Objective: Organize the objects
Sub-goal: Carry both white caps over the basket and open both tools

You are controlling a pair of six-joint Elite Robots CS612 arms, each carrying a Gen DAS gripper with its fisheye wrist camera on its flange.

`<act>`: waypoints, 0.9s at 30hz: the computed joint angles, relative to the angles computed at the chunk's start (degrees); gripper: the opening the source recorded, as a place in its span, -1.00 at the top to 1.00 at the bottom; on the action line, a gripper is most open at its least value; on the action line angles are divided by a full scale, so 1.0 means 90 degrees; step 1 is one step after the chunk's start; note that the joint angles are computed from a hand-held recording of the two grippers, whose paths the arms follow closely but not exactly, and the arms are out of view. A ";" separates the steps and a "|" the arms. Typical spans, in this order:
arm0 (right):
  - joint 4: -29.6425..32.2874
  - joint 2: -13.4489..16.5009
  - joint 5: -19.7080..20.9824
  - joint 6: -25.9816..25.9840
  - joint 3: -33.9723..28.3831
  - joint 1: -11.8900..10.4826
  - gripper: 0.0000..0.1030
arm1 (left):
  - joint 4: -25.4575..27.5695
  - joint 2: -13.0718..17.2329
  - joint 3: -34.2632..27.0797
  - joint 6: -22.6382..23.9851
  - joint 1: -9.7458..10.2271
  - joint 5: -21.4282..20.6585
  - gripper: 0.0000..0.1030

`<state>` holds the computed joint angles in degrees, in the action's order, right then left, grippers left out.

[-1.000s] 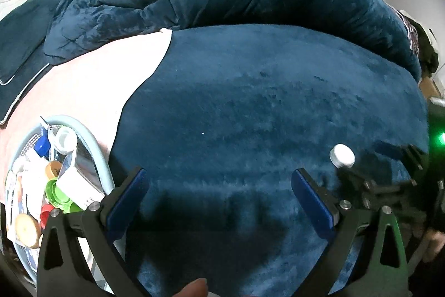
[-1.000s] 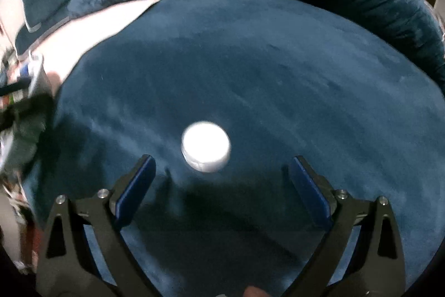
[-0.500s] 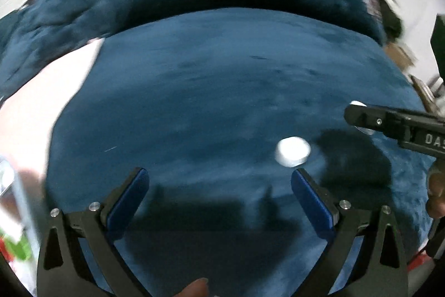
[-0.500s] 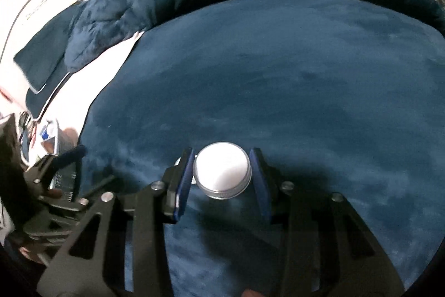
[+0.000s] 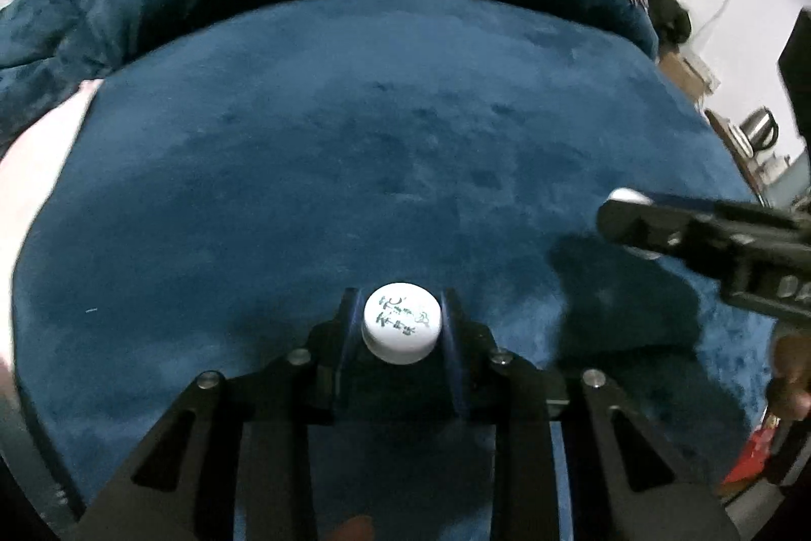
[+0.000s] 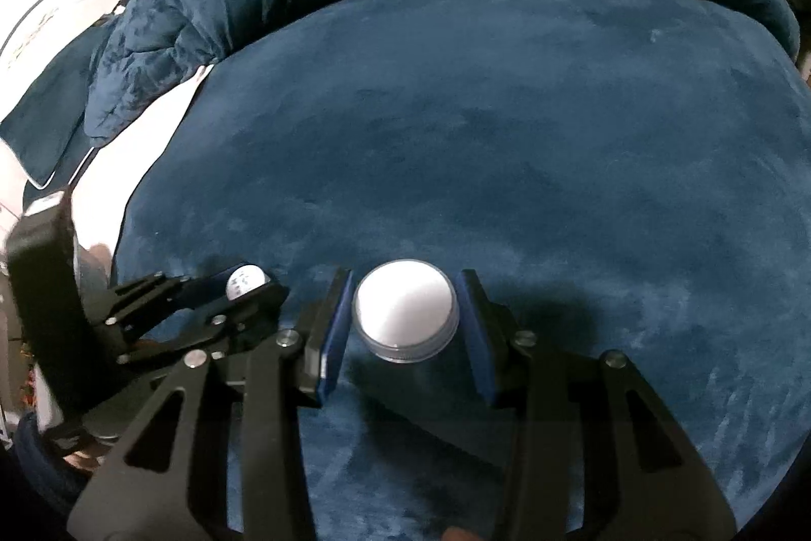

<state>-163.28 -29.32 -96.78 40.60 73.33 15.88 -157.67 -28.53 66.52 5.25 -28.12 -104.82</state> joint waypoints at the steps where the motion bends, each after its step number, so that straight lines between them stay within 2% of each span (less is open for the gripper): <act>1: -0.0041 -0.0010 0.0027 -0.0042 -0.0005 0.0012 0.17 | -0.0088 -0.0047 0.0057 -0.0084 0.0033 -0.0035 0.40; 4: -0.0104 0.0021 0.0104 -0.0161 -0.0125 0.0063 0.17 | -0.0504 -0.0282 0.0355 -0.0427 0.0190 -0.0065 0.40; 9: -0.0060 0.0206 0.0347 -0.0527 -0.0633 0.0255 0.16 | -0.1318 -0.0751 0.1000 -0.1172 0.0531 0.0441 0.40; 13: 0.0243 0.0599 0.0815 -0.1155 -0.1560 0.0474 0.16 | -0.1726 -0.1027 0.1353 -0.1972 0.0903 0.1086 0.40; 17: 0.0593 0.1183 0.1581 -0.1611 -0.2863 0.0656 0.20 | -0.1576 -0.1187 0.1482 -0.2613 0.1220 0.1907 0.40; 19: 0.0542 0.1338 0.1730 -0.1719 -0.3203 0.0709 0.19 | -0.1653 -0.1253 0.1589 -0.2864 0.1322 0.2031 0.40; 21: 0.0510 0.1310 0.1582 -0.1828 -0.3129 0.0745 0.14 | -0.1799 -0.1305 0.1714 -0.2913 0.1357 0.1938 0.40; 23: 0.0657 0.1185 0.1008 -0.1840 -0.2803 0.0773 -0.30 | -0.1983 -0.1315 0.1788 -0.2742 0.1327 0.1843 0.40; 24: 0.0730 0.1076 0.0533 -0.1696 -0.2482 0.0778 -0.63 | -0.2003 -0.1298 0.1780 -0.2668 0.1311 0.1737 0.40; 27: 0.0964 0.0827 -0.0388 -0.0920 -0.1778 0.0729 -0.68 | -0.2010 -0.1196 0.1694 -0.2540 0.1286 0.1321 0.40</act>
<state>-154.61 -21.88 -100.27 32.32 57.33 22.44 -175.75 -39.29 81.76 -17.60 -16.54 -92.93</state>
